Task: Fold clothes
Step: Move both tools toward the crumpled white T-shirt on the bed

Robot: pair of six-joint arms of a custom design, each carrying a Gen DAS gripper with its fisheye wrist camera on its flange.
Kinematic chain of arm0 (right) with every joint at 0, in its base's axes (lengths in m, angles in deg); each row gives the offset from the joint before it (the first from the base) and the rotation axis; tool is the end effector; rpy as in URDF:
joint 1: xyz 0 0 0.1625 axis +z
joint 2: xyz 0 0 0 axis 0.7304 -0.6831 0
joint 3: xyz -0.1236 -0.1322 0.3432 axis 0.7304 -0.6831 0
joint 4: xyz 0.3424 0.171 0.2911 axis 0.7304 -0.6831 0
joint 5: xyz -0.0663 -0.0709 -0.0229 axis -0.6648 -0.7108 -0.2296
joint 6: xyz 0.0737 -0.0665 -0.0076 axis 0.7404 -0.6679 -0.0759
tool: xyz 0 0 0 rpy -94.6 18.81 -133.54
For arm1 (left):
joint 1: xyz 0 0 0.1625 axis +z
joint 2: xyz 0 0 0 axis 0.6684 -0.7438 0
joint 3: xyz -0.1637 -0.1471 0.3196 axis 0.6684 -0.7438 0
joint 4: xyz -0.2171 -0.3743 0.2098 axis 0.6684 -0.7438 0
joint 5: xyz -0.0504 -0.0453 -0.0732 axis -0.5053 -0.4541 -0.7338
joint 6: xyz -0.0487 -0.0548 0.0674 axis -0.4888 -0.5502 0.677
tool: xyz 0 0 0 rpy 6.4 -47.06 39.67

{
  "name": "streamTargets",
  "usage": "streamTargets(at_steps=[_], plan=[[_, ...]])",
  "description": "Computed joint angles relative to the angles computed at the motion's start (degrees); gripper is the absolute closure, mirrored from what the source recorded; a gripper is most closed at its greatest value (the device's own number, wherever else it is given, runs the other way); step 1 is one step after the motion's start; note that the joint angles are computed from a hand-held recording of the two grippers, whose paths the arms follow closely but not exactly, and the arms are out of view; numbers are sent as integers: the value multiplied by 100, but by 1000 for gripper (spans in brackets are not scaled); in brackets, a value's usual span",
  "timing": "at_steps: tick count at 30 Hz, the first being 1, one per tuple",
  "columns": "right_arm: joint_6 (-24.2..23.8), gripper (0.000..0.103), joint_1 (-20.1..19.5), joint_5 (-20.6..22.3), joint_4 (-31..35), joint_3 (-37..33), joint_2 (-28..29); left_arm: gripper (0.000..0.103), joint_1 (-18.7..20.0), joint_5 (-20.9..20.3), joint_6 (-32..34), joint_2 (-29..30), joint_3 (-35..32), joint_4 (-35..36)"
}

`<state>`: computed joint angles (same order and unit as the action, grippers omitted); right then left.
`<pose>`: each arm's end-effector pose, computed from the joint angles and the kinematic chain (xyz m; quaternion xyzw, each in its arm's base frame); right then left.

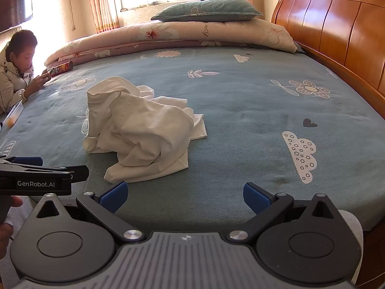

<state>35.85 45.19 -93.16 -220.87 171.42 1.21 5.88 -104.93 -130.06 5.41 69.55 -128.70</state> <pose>0.1464 -0.7147 0.2354 0.3894 -0.8686 0.2503 0.1766 -0.2759 -0.6428 0.0949 -0.0288 0.8163 -0.4187 0.3969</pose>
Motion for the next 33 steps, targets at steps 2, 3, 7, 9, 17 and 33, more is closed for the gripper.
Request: streamTargets(at_steps=[2, 3, 7, 9, 17, 33], plan=[[-6, 0, -9, 49, -1, 2, -4, 0, 9, -22, -10, -5, 2, -27], [-3, 0, -13, 72, -7, 3, -7, 0, 15, -30, -37, -9, 3, -24], [-11, 0, -30, 154, -4, -1, -7, 0, 50, -96, -67, -41, 40, -156], [-4, 0, -37, 159, 17, -23, 13, 1, 56, -122, -34, -54, 69, -251], [-29, 0, -105, 314, -57, -145, 155, 1, 201, -577, 814, 48, 24, -1272], [-370, 0, -412, 1546, 83, -505, 496, 1, 586, -1201, 1632, 295, -93, -2651]])
